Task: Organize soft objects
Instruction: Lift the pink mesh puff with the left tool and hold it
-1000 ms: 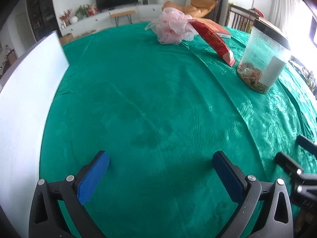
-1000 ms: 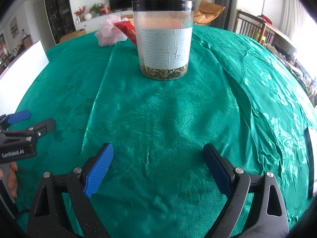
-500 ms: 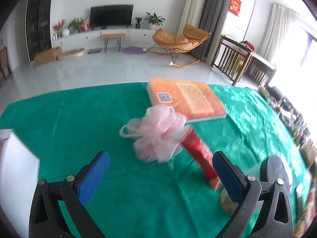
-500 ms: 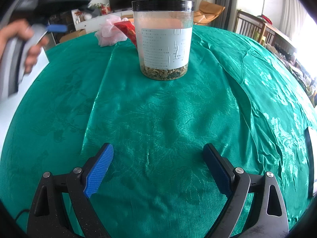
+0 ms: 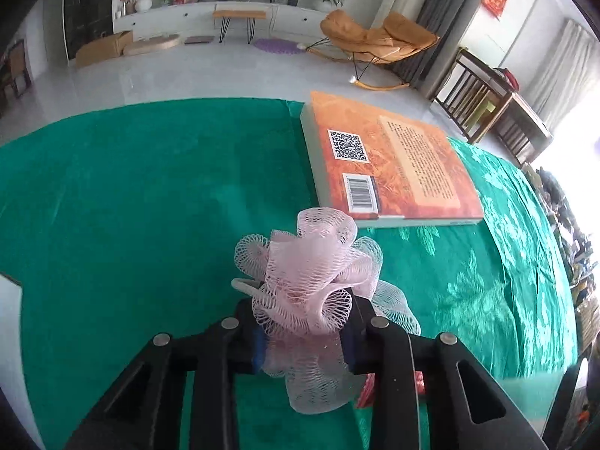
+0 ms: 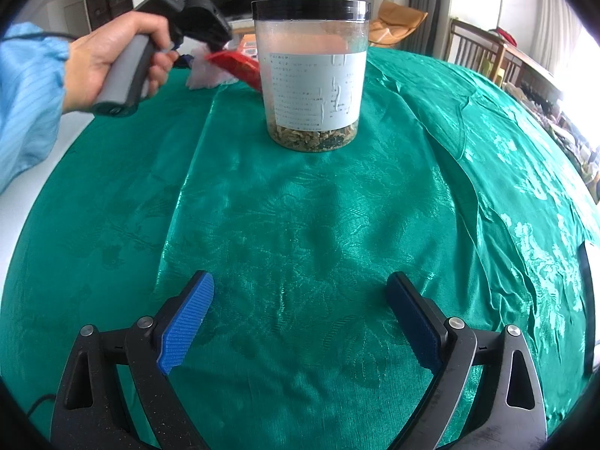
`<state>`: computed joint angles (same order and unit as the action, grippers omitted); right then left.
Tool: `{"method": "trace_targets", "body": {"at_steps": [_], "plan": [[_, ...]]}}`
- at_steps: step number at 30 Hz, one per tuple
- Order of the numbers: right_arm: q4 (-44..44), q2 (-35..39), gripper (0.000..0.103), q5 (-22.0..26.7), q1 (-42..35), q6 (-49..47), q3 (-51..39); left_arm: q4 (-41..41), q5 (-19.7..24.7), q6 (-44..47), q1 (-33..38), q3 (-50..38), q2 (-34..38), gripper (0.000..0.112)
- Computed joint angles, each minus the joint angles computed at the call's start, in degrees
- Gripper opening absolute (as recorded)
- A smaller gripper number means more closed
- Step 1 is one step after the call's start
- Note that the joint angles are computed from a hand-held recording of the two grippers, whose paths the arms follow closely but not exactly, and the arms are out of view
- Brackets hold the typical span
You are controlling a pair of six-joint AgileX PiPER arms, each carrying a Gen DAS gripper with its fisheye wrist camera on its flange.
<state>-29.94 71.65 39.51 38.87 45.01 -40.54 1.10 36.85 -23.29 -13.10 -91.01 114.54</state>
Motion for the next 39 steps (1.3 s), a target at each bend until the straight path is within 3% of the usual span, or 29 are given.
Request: {"method": "trace_targets", "body": {"at_steps": [2, 5, 8, 9, 11, 12, 13, 16, 23, 27, 39], "plan": [[0.04, 0.01, 0.096, -0.02, 0.04, 0.00, 0.02, 3.10, -3.59, -1.53, -0.86, 11.46, -8.21, 0.028], [0.10, 0.03, 0.096, -0.03, 0.01, -0.09, -0.01, 2.05, -4.86, -1.77, -2.59, 28.65, -22.69, 0.028], [0.11, 0.04, 0.096, -0.03, 0.02, -0.07, -0.01, 6.84, -2.76, -7.14, -10.29, 42.50, -36.24, 0.032], [0.11, 0.04, 0.096, -0.03, 0.02, -0.07, -0.01, 11.38, -1.15, -12.68, -14.98, 46.24, -40.40, 0.040], [0.13, 0.04, 0.096, -0.06, 0.06, 0.01, 0.01, 20.05, 1.31, -24.14, -23.03, 51.77, -46.46, 0.071], [0.14, 0.04, 0.096, -0.04, 0.02, -0.05, -0.01, 24.24, 2.60, -29.87, -26.31, 53.07, -47.89, 0.096], [0.14, 0.04, 0.096, -0.04, 0.02, -0.05, -0.01, 28.74, 4.18, -35.60, -29.61, 54.44, -49.37, 0.103], [0.14, 0.04, 0.096, -0.04, 0.02, -0.05, -0.01, 37.78, 5.10, -47.29, -35.32, 56.28, -49.14, 0.103], [0.40, 0.09, 0.096, -0.24, -0.07, -0.18, 0.00, 49.59, 1.69, -57.82, -33.60, 56.47, -37.67, 0.103], [0.37, 0.13, 0.096, -0.22, -0.01, -0.08, -0.01, 47.45, -5.56, -56.78, -27.37, 59.07, -38.48, 0.103], [0.49, 0.10, 0.096, -0.17, -0.05, -0.21, -0.03, 48.05, -4.74, -58.01, -28.18, 59.18, -38.31, 0.103]]}}
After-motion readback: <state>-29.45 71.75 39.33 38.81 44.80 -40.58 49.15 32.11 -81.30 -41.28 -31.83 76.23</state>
